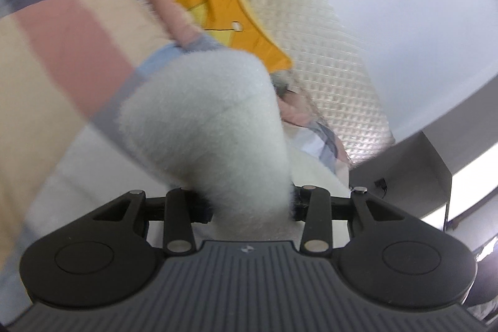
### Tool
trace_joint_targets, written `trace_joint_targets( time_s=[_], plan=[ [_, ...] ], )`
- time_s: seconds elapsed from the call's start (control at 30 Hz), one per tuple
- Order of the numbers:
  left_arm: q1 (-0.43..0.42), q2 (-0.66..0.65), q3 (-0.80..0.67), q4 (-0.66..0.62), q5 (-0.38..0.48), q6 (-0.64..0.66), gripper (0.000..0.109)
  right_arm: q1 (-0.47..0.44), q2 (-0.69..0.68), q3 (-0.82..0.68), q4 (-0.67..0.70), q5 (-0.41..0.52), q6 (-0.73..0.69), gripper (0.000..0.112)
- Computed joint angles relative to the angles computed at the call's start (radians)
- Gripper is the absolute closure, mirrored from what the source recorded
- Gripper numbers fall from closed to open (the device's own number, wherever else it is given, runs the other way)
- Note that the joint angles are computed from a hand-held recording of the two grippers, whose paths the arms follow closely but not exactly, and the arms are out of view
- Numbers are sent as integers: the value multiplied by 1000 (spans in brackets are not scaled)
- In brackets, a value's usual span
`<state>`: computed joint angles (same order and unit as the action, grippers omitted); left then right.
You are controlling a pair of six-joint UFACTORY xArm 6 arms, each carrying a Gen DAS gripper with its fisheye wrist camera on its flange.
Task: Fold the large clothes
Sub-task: 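Roll the held sweater edge over the bundle with both grippers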
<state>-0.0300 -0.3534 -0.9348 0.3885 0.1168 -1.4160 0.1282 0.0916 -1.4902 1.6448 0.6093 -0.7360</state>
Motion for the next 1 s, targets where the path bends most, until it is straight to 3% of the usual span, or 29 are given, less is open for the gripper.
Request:
trace_joint_targets(
  time_s=[0.23,0.47,0.6,0.7,0.87,1.0],
  plan=[
    [-59,335,-362,-130,47,184,64,-64,235,-278,-17,11,32,64],
    [-96,673,-715,-201,96,283,64,-98,462,-506,-12,-9,35,64],
    [-103,845,-897,-230,136,322,64,-109,627,-688,-76,-16,98,64],
    [-105,951,-996,-254,149,349,64,-115,689,-734,-96,-17,128,64],
    [-103,1067,-1058,-340,142,426,64,-122,758,-743,-116,-23,155,64],
    [-102,1063,-950,-378,-24,474,63,-132,707,-604,16,-6,38,64]
  ],
)
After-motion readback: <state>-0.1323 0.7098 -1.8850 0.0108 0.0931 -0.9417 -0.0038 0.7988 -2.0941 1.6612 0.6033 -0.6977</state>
